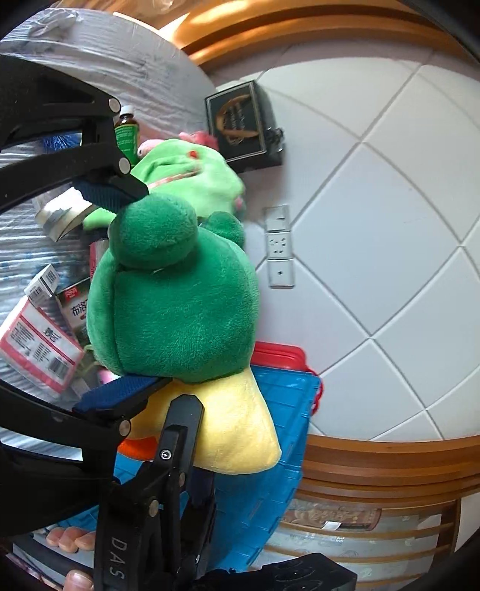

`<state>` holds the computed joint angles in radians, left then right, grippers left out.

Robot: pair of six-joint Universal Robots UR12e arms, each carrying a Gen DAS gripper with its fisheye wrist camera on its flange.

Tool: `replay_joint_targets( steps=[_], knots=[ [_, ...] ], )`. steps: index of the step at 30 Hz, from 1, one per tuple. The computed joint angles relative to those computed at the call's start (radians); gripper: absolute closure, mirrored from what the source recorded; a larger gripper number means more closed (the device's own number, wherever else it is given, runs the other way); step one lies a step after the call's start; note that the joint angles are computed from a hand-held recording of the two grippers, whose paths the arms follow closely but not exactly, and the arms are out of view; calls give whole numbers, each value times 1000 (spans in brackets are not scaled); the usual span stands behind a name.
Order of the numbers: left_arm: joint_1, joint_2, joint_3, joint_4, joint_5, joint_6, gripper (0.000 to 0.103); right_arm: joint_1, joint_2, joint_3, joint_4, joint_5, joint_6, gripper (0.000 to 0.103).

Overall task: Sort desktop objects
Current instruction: 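Grasp the green body with the left tool while the right tool grasps the yellow head, then carry the plush over the blue bin with both tools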

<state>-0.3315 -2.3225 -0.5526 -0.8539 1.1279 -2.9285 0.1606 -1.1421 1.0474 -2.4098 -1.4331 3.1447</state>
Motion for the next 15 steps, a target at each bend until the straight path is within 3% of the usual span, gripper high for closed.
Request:
replay_joint_targets(
  steps=[7, 15],
  knots=[
    [-13, 58, -49, 63, 5, 4, 26, -16, -56, 38, -47, 40, -17, 41],
    [-23, 93, -63, 124, -142, 19, 26, -18, -147, 106, -123, -61, 44, 41]
  ],
)
